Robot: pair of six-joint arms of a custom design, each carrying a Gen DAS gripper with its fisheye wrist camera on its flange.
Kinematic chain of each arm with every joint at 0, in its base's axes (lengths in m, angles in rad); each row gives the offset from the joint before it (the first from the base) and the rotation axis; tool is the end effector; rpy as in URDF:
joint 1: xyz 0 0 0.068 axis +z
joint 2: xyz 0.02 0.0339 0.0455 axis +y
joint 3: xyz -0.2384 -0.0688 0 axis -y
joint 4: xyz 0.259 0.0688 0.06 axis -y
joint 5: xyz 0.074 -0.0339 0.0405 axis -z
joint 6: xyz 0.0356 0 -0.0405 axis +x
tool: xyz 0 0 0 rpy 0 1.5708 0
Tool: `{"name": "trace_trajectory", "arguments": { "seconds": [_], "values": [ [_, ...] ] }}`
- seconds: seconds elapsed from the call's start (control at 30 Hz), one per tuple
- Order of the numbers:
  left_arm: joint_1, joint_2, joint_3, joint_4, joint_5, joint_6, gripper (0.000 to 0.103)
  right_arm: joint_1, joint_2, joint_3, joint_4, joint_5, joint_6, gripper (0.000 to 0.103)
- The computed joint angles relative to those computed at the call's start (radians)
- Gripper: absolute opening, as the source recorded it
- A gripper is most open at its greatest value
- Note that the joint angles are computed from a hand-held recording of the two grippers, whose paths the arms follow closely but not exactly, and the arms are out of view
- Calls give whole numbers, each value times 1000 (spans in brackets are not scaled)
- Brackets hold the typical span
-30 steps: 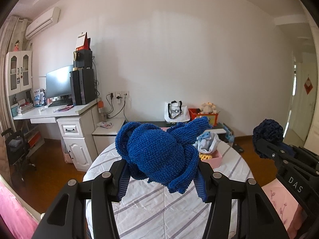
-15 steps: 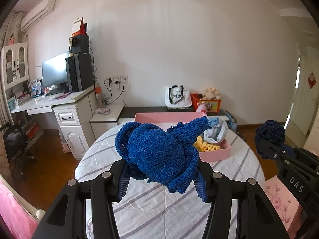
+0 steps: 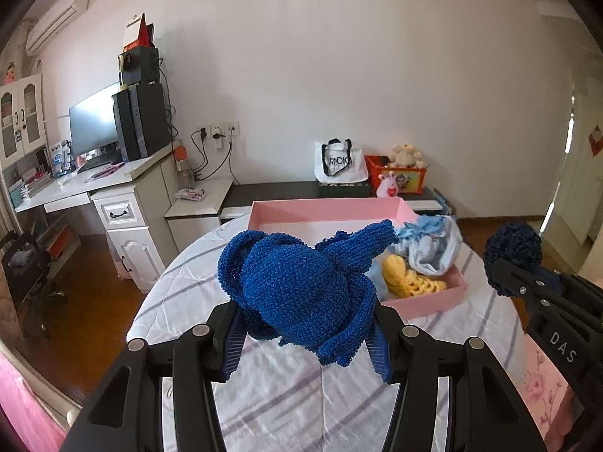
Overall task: Organize soft objects
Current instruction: 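Lift the blue hat and navy knit with both grippers and carry them over the pink tray, then lower the blue hat and navy knit into the pink tray and open both grippers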
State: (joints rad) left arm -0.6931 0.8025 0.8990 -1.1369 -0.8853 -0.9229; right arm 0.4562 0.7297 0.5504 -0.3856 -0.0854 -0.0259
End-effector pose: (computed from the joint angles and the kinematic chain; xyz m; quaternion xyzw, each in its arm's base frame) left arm 0.1370 -0.0780 0.2863 -0.2115 0.8534 0.1144 0.4625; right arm 0.1785 0.0910 0.2267 -0.2290 0.8451 0.1394 0.4625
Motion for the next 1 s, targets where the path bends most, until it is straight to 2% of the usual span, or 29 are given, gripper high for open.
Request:
{"name": "trace_trajectory", "arguments": {
  "seconds": [0.07,0.17,0.37,0.47,0.57,0.73,0.83,1.0],
  "values": [
    [140,6,-5,133,84,169,52,12,87,36,42,10,2,18],
    [331,41,4,280,224,358,52,19,227,104,86,0,7,18],
    [626,250,116,469,453,591,52,33,466,257,141,1,-5,18],
    [731,381,207,521,547,669,52,40,587,348,151,5,-12,18],
    [814,501,298,545,617,719,52,43,691,437,141,3,-19,19],
    [918,773,544,523,727,778,52,62,872,607,101,18,-35,19],
    [968,971,761,471,783,820,52,79,960,690,77,26,-46,19],
    [1006,1271,1126,394,803,860,52,94,1106,832,13,24,-65,19]
  ]
}}
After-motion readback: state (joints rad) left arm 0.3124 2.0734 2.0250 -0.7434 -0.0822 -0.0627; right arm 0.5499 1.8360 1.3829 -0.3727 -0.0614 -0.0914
